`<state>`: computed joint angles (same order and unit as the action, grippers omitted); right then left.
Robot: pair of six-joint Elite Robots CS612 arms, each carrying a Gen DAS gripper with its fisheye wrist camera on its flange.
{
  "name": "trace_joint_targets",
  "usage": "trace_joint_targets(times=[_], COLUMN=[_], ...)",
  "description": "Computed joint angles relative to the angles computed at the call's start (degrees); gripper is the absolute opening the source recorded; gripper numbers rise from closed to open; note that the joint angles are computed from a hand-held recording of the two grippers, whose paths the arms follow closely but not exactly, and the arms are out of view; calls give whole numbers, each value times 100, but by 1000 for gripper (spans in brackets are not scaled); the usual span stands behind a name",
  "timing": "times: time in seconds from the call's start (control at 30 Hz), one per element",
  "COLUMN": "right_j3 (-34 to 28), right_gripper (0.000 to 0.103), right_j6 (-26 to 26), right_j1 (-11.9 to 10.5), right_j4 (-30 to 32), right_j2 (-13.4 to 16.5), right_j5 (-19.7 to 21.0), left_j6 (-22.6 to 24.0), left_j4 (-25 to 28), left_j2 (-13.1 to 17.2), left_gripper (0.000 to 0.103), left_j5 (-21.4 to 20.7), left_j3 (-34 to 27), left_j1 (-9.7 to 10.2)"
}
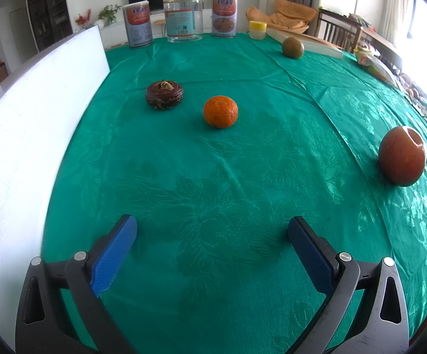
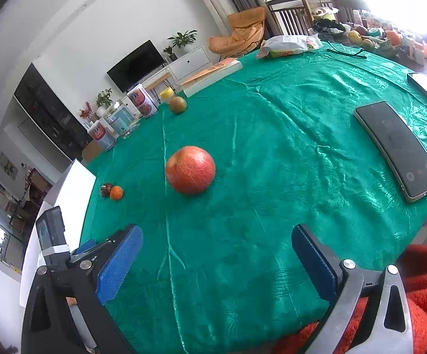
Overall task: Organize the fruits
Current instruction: 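Move the left gripper toward the tangerine on the table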
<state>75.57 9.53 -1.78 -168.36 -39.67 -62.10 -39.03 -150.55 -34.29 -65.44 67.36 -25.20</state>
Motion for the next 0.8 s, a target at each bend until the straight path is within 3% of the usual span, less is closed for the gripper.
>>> trace_joint_targets(times=[0.1, 0.2, 0.27, 0.5, 0.6, 0.63, 0.67, 0.7, 0.8], right_j3=[43, -260, -332, -443, -474, -481, -501, -519, -554], right_gripper=[101, 101, 101, 101, 101, 101, 101, 101, 101], right_j6=[-40, -206, -311, -354, -303, -267, -248, -244, -230], right_j1=[17, 59, 79, 67, 50, 45, 44, 42, 43], right_j4=[-349, 301, 260, 349, 374, 369, 392, 429, 499], right_j2=[57, 195, 246, 336, 362, 372, 384, 394, 413], right_j5=[-13, 26, 64, 397, 521, 563, 588, 610, 653], left_j6=[59, 73, 111, 913, 975, 989, 993, 991, 855], left_j4=[-294, -1187, -1349, 408, 492, 523, 504, 430, 328], left_j2=[-30, -76, -22, 709, 827, 837, 830, 826, 826], left_gripper=[102, 101, 101, 100, 99, 95, 81, 74, 65], left_j5=[-159, -846, -644, 163, 282, 239, 188, 72, -133], left_j3=[104, 285, 149, -1473, -1629, -1651, -1633, -1615, -1604], left_j1=[24, 164, 182, 189, 184, 193, 202, 221, 269])
